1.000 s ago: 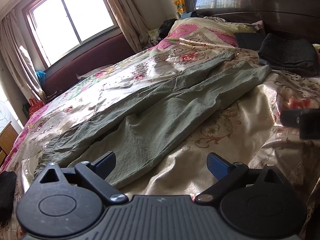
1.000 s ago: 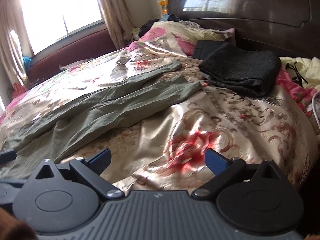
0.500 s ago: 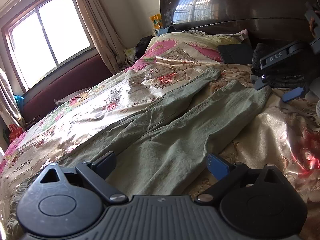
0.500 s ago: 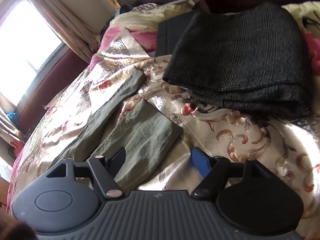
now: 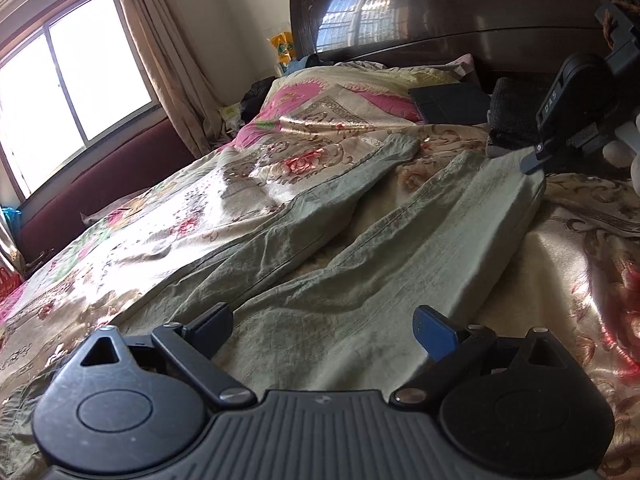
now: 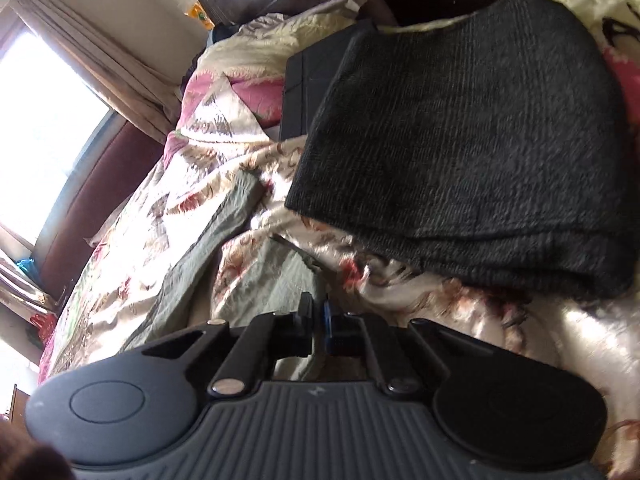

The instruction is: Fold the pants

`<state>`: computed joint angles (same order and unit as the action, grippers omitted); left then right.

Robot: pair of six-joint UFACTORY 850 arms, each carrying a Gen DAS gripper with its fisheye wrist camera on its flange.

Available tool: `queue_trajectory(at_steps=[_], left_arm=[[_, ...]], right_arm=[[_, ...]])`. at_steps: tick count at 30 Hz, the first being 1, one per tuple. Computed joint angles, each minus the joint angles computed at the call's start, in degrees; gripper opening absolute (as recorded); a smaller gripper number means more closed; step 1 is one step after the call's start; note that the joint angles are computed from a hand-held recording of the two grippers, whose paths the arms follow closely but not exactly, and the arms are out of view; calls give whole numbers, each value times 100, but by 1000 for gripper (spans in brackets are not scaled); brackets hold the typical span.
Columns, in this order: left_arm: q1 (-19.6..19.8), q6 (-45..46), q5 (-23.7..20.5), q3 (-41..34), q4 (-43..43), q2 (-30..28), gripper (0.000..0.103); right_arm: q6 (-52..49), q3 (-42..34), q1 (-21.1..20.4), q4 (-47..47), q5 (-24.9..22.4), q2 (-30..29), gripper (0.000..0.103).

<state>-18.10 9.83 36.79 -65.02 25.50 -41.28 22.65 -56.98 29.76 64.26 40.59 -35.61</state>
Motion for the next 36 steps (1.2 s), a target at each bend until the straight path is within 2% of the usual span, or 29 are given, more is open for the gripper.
queue_trajectory(at_steps=[2,4,5,6,8,11,14,16,21,26,36], left_arm=[[-17,-304,-76,-13,352,0,103],[-81,-551,-384,-113,653,-73,103],[-110,-592,-545,-146,724,-94,103],[-124,-645,-676,-153,794,-92,103],[-61,-1127,-820,-94,1234,5,103],[127,-1395,-627,182,1471,265,103],[316,-582,-237,627,976,557,103],[433,-218,-90,836,756,659,103],[700,396,-113,1261,110,880,103],[1034,294,20,1699,11,1212,103],[1492,492,364,2123,-213,1649,103]], right_arm=[[-539,55,24,490,30,97,6],[-1718,-163,-22,1416,-299,26,13],[-2118,-236,-5,1739,-356,-4,13],[-2277,-246,43,1836,-313,-4,13],[-2589,-268,219,2200,-50,33,20],[-3618,-402,600,2904,599,45,23],[-4325,-599,954,3280,915,-34,24],[-4285,-650,1132,3092,823,-55,24],[-4560,-1042,1476,3100,450,-318,23],[-4688,-1261,1837,3260,254,-437,23],[-5248,-1585,2174,3404,155,-482,24]])
